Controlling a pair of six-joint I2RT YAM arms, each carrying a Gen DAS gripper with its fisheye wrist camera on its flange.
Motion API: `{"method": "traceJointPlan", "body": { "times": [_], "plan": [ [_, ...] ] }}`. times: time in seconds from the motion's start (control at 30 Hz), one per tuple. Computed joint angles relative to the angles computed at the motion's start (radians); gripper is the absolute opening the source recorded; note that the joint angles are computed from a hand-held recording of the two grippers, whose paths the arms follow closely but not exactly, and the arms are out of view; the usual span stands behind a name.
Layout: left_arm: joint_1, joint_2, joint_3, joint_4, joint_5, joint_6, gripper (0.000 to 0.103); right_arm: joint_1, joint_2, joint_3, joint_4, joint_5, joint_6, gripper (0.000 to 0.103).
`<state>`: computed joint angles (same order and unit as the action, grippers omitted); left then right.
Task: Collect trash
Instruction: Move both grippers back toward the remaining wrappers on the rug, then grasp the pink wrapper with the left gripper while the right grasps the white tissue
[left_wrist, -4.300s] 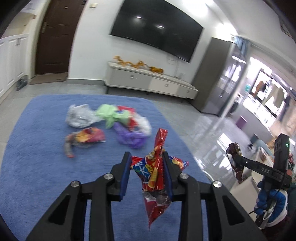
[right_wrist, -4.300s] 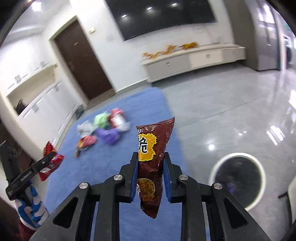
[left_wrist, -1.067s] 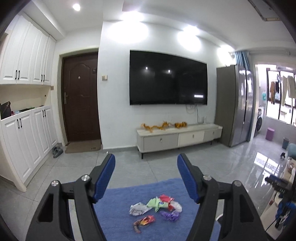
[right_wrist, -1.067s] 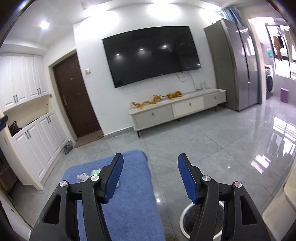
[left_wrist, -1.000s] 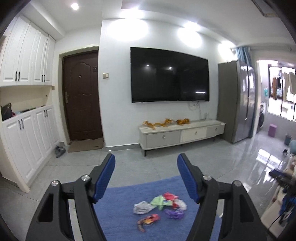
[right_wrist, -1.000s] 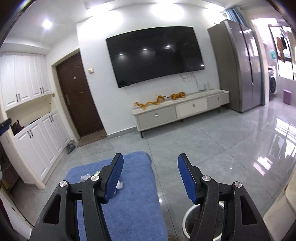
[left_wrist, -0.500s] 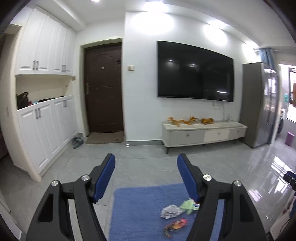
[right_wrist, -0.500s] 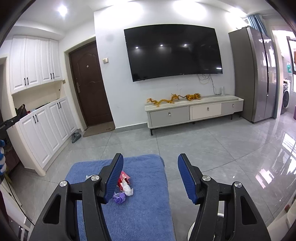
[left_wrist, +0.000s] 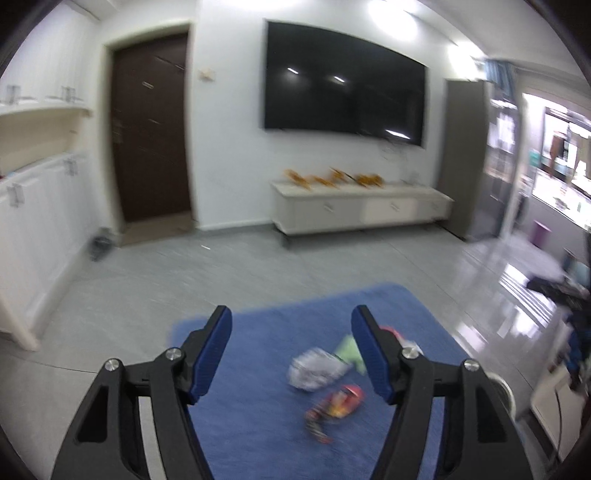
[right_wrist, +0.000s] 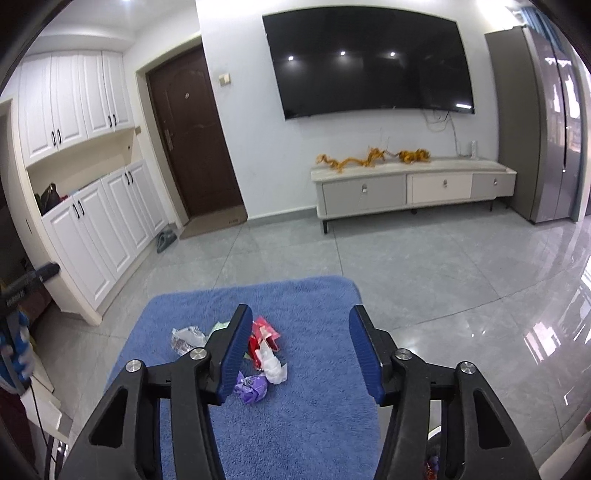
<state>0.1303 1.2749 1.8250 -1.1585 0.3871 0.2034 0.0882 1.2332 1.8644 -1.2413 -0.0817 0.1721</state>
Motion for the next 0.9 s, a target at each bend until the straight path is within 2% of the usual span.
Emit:
{"method": "traceJointPlan", "body": {
  "times": [0.07, 0.2, 0.3, 0.43, 0.5, 0.63, 0.7, 0.83, 0.9],
  "plan": [
    [-0.050, -0.021, -0.131, 0.048, 0.034, 0.015, 0.058, 0.028, 0.013, -0.048, 0.037, 0.018, 0.007, 0.050],
    [-0.159, -0.002, -0.297, 0.112, 0.035, 0.033, 0.056, 0.051, 0.061, -0.156, 0.123, 0.012, 0.010, 0.046],
    [-0.222, 0.046, -0.358, 0.139, 0.020, 0.062, 0.055, 0.061, 0.106, -0.234, 0.182, -0.007, 0.014, 0.046],
    [-0.291, 0.133, -0.376, 0.148, -0.017, 0.124, 0.055, 0.080, 0.175, -0.315, 0.248, -0.030, 0.011, 0.046],
    [-0.334, 0.169, -0.381, 0.159, -0.067, 0.140, 0.055, 0.088, 0.222, -0.338, 0.276, -0.042, 0.008, 0.046],
    [-0.352, 0.226, -0.384, 0.176, -0.117, 0.178, 0.055, 0.110, 0.280, -0.375, 0.317, -0.061, 0.016, 0.046],
    [-0.371, 0.237, -0.390, 0.178, -0.141, 0.197, 0.044, 0.116, 0.303, -0.382, 0.329, -0.071, 0.013, 0.046],
    [-0.401, 0.240, -0.407, 0.196, -0.187, 0.203, 0.037, 0.131, 0.347, -0.382, 0.348, -0.069, 0.007, 0.046],
    [-0.396, 0.245, -0.397, 0.187, -0.174, 0.192, 0.029, 0.127, 0.359, -0.388, 0.363, -0.079, 0.012, 0.041]
  ]
}}
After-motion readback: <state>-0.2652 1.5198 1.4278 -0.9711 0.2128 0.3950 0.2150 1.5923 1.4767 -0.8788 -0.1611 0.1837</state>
